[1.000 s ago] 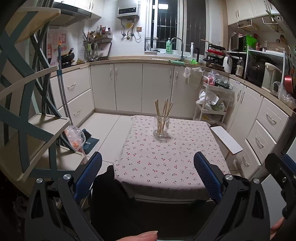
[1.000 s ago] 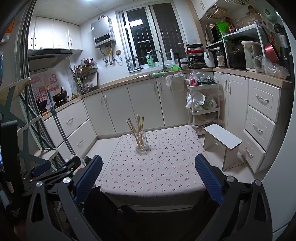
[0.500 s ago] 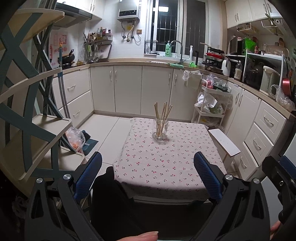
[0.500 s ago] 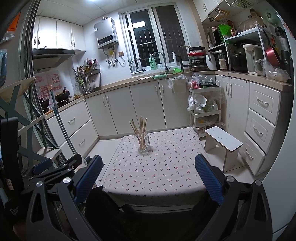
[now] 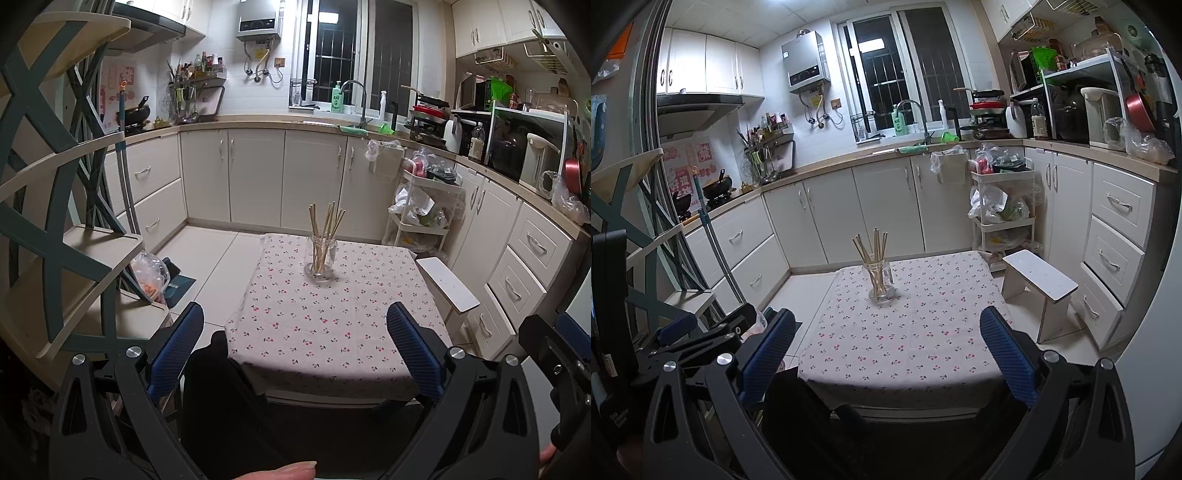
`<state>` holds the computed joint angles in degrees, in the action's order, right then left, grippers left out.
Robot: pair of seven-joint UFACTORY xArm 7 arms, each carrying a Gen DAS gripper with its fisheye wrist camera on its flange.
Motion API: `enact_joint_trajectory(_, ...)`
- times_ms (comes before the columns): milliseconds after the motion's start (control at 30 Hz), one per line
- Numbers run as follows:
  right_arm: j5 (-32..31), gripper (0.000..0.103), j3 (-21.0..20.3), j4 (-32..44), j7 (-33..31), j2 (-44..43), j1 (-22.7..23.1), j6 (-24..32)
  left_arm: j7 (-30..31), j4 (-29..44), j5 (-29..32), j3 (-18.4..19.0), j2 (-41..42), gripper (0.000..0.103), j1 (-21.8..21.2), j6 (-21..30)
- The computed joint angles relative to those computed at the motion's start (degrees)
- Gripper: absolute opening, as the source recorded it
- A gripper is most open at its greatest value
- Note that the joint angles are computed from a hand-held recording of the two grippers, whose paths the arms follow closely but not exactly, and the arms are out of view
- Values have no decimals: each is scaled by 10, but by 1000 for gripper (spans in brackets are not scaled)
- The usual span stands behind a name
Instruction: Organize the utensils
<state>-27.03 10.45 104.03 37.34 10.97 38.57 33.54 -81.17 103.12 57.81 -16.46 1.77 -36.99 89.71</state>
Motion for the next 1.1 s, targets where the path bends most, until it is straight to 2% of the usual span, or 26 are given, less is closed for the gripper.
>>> enact_joint_trajectory(833,-1,96,-1,5,1,4,4,7,-4,-7,-5,0,-3,95,4,-7)
enact_joint_trajectory(1100,-13,96,0,-14,14,-3,2,8,-17,-28,-16,-3,-15,95,18,-26)
